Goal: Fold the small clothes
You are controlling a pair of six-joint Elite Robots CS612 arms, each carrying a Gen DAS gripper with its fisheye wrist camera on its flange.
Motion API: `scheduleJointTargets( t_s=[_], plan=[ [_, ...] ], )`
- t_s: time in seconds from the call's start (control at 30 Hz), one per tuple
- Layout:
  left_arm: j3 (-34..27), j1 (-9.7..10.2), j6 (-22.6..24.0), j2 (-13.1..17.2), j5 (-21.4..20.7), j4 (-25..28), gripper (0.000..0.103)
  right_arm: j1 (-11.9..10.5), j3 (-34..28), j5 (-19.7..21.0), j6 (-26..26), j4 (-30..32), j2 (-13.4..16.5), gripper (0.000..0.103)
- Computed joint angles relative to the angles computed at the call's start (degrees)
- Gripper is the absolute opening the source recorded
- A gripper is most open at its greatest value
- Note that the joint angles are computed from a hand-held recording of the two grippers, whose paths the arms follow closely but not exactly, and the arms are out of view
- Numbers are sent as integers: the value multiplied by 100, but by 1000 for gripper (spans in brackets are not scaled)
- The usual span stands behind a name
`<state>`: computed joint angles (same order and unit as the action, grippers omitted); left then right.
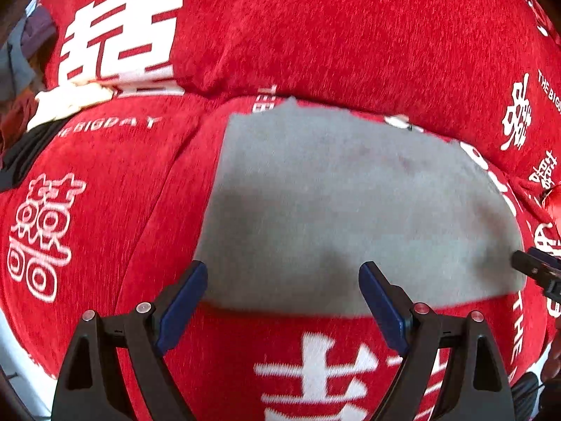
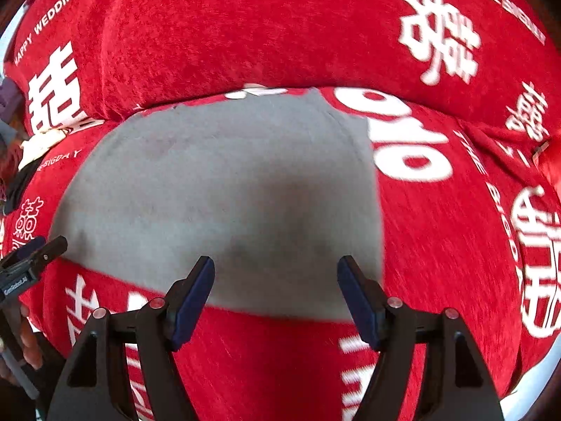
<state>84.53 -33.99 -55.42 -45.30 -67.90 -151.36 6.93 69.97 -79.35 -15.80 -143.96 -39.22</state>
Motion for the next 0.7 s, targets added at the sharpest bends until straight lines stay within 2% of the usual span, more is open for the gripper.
scheduleJointTargets(
  t_s=[0.1, 0.27, 0.43, 0.53, 0.6, 0.7],
  plan=[
    [-342, 51, 233, 152, 92, 256, 89, 123, -451, -111, -45, 296, 237, 76],
    [-922, 169, 517, 447, 92, 586, 89, 283, -1458, -363, 210, 1124, 766, 76],
    [-1373, 273, 561, 725, -139, 931, 89, 391, -1929, -614, 225, 1414, 1076, 76],
    [-1411, 278, 515, 798, -292, 1048, 89, 406, -1685, -677, 204, 960, 1021, 80],
    [-1201, 182, 542, 741, 22, 789, 89, 397, -1434, -688, 80, 692, 915, 80],
    [-928, 80, 547, 608, 165, 603, 90, 329, -925, -550, -57, 293, 665, 80]
  ],
)
